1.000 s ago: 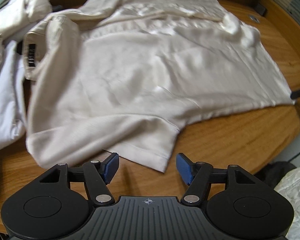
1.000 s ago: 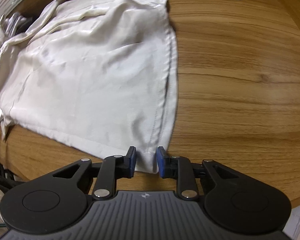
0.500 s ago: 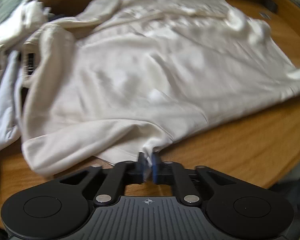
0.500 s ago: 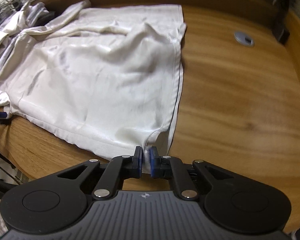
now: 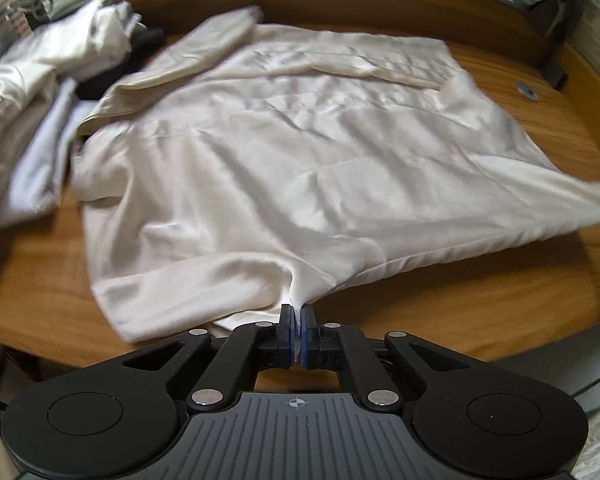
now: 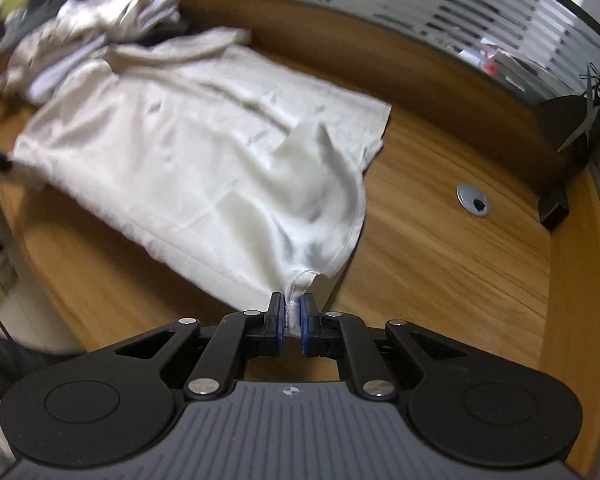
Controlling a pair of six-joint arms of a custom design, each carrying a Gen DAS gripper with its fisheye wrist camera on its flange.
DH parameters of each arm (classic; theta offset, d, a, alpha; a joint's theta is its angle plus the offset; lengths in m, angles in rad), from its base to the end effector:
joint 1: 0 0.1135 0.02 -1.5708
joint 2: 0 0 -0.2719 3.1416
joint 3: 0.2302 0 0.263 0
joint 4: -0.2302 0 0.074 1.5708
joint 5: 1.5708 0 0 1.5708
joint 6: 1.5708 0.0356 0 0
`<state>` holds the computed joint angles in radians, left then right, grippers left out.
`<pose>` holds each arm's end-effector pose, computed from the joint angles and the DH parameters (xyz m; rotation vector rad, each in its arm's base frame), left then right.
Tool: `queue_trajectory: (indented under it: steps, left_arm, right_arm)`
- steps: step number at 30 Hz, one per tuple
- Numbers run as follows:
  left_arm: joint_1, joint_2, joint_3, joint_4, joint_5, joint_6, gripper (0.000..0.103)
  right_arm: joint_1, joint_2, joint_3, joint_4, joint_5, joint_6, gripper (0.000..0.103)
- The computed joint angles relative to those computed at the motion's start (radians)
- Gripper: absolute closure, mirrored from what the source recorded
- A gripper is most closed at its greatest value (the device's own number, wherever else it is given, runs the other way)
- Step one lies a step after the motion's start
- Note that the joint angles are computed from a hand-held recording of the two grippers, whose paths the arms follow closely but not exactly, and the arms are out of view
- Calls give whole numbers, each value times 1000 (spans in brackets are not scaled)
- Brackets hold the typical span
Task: Fold clothes
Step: 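Pinch the hem with the left gripper while the right gripper pinches the hem edge, then pull the hem flat and open both grippers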
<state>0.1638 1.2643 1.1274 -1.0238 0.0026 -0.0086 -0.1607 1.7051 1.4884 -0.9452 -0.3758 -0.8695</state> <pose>0.2403 0.0396 0.2967 -0.2345 2.7222 0.0405 0.3594 -0.0450 0.2882 -0.9987 2.4035 0.1647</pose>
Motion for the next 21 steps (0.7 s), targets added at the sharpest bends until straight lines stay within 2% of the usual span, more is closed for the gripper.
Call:
queue_trajectory:
  steps: [1,5,8,12,18,21]
  left_arm:
    - [-21,-5,-21,1,-7,-16,93]
    - [-59,-95,-122,14,-26,-52,63]
    - [-29,-170,-171,13,-55,-73,63]
    - [84,-236,-204,11,-90,-82,62]
    - [334,-165,-172,71,-33,51,60]
    - [398,-97,-136,118,-13,119,56]
  right_arm:
    - [-12,6,-12,-6,14,-30,94]
    - [-43,20,-67,-8,68,-114,89]
    - [-53,15,-86,2,90,-128,84]
    - [-64,23,-50,-40,61,-96,82]
    - [-54,30,1,-89,1,-49,81]
    - [-15,26,8,-94,-20,21,80]
